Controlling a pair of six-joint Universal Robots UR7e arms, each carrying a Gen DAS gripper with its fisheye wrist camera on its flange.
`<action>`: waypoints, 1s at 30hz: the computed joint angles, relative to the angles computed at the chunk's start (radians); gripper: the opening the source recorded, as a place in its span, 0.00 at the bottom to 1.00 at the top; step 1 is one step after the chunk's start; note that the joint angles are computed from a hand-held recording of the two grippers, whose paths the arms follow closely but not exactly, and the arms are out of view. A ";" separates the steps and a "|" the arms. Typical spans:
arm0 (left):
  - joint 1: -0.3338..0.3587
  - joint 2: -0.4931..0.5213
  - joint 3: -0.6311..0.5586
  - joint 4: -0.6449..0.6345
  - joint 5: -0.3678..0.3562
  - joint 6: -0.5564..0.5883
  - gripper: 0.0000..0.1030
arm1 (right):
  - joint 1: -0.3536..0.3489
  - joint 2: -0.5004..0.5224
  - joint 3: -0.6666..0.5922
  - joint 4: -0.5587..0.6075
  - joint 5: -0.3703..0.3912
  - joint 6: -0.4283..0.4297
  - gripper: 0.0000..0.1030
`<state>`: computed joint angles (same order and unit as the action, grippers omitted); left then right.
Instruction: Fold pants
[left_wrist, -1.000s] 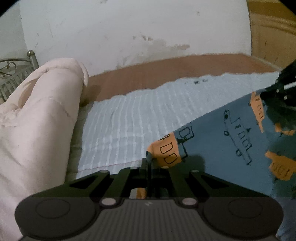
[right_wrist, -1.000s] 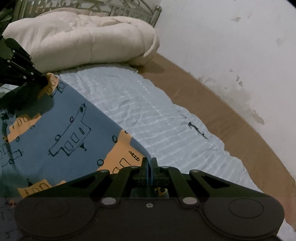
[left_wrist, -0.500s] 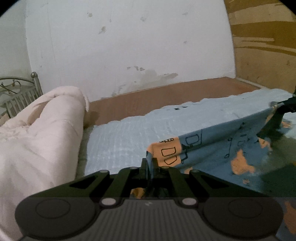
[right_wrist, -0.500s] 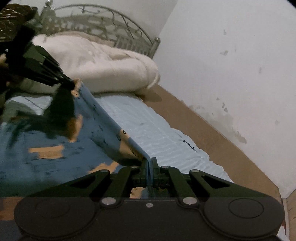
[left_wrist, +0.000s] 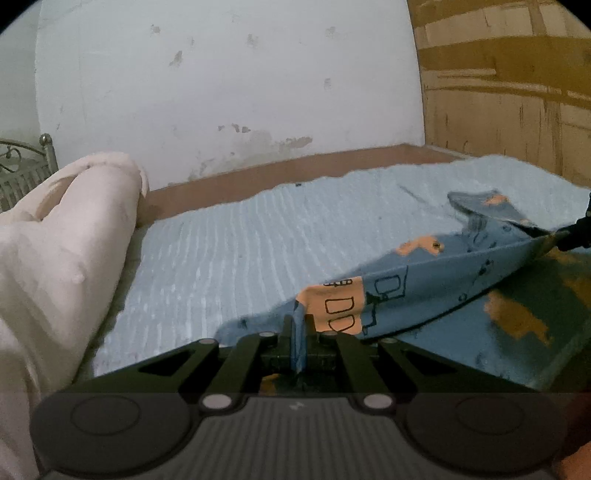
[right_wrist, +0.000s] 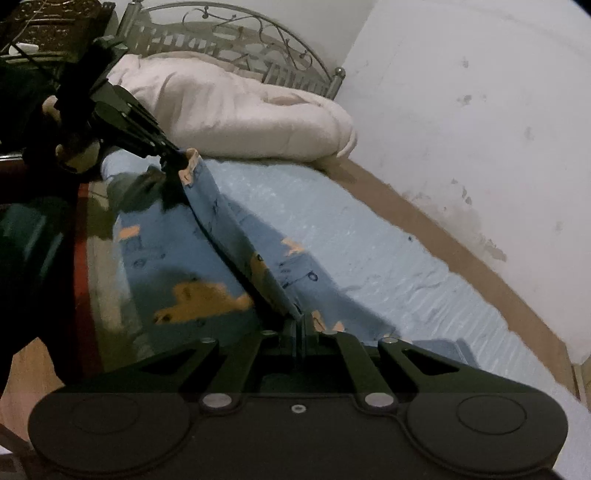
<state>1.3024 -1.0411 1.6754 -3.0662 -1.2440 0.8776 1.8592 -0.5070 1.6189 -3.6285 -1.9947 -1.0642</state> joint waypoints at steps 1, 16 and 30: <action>0.002 -0.002 0.020 -0.028 0.003 0.028 0.02 | -0.004 0.012 0.006 -0.023 -0.001 -0.002 0.01; 0.030 -0.047 0.109 -0.090 -0.052 0.145 0.01 | -0.037 0.044 0.050 -0.209 0.125 0.013 0.00; 0.025 -0.052 0.132 -0.098 -0.001 0.238 0.02 | -0.032 0.055 0.133 -0.208 0.122 -0.022 0.00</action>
<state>1.3270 -1.0934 1.8076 -3.1639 -1.2446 1.1157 1.8270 -0.4520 1.7518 -3.8370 -1.8731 -1.0863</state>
